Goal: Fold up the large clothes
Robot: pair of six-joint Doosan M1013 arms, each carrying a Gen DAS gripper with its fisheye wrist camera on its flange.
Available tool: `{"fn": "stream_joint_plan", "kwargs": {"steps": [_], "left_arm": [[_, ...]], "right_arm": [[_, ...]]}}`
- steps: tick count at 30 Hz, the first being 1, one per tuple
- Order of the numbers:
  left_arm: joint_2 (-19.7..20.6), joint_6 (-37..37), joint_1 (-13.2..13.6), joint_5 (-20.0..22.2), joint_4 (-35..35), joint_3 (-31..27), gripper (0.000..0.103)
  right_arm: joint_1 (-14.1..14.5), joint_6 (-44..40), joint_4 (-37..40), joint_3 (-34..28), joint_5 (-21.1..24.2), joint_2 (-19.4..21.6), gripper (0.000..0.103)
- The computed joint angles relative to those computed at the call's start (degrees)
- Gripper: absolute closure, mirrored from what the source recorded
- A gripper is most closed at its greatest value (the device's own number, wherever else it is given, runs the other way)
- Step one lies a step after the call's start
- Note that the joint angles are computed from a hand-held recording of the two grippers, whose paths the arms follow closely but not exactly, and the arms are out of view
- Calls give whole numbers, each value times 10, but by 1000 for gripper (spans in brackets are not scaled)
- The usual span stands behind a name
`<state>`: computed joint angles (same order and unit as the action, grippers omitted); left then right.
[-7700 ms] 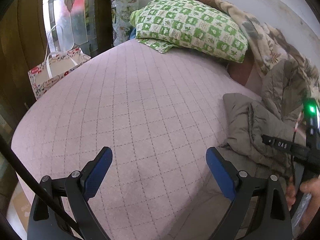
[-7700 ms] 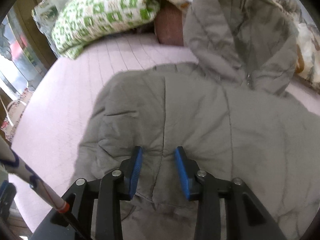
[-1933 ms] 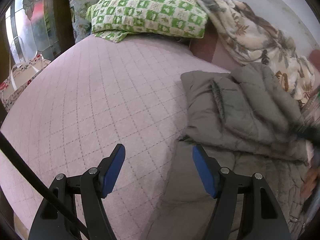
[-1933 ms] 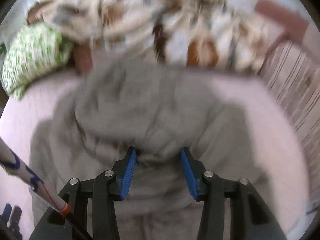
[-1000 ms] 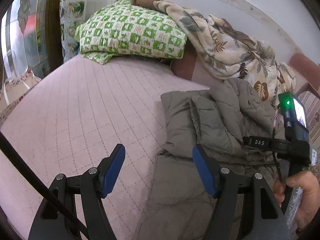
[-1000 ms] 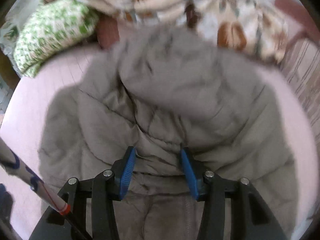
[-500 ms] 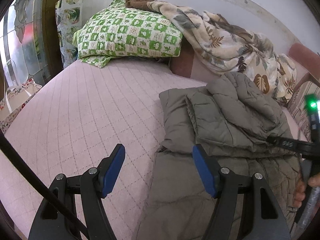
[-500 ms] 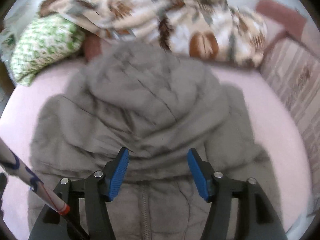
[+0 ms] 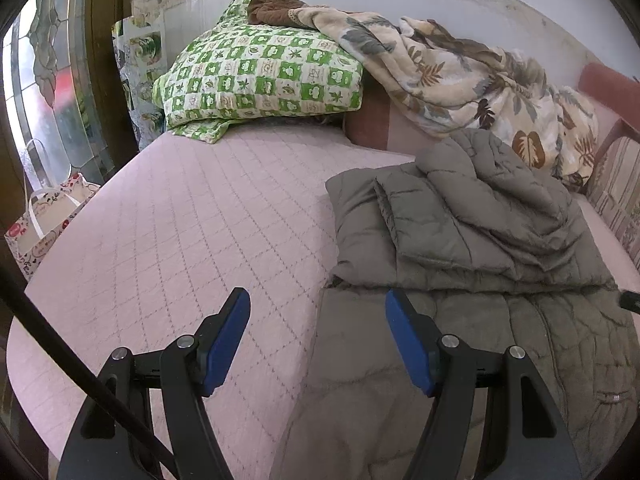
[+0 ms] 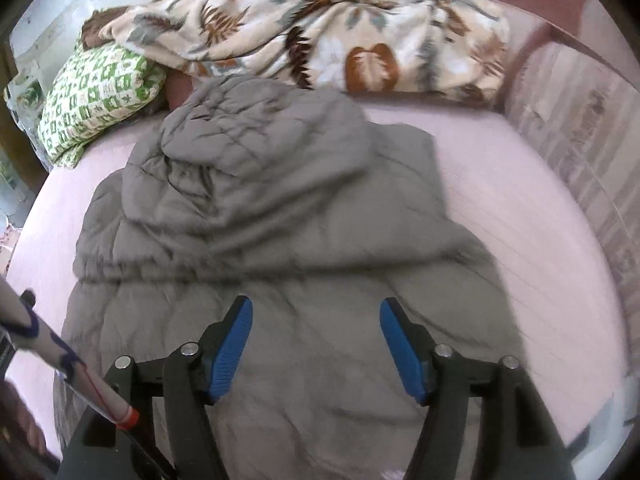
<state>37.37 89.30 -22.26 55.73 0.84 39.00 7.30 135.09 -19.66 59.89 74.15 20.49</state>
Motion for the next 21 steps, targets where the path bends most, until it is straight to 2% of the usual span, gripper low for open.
{"fn": "stream_joint_plan", "kwargs": {"steps": [4, 8, 13, 17, 21], "left_arm": [[-14, 4, 0, 5, 1, 24, 34], [-23, 15, 4, 32, -8, 36, 34], [-44, -5, 16, 62, -6, 69, 34], [-55, -15, 38, 99, -56, 93, 34], [-70, -40, 41, 105, -39, 128, 34]], "right_arm": [[-5, 25, -3, 81, -6, -62, 30], [-12, 80, -11, 168, -8, -126, 29], [-41, 157, 28, 263, -48, -197, 27], [-66, 178, 80, 317, -90, -234, 24], [-76, 195, 99, 351, -120, -252, 24]]}}
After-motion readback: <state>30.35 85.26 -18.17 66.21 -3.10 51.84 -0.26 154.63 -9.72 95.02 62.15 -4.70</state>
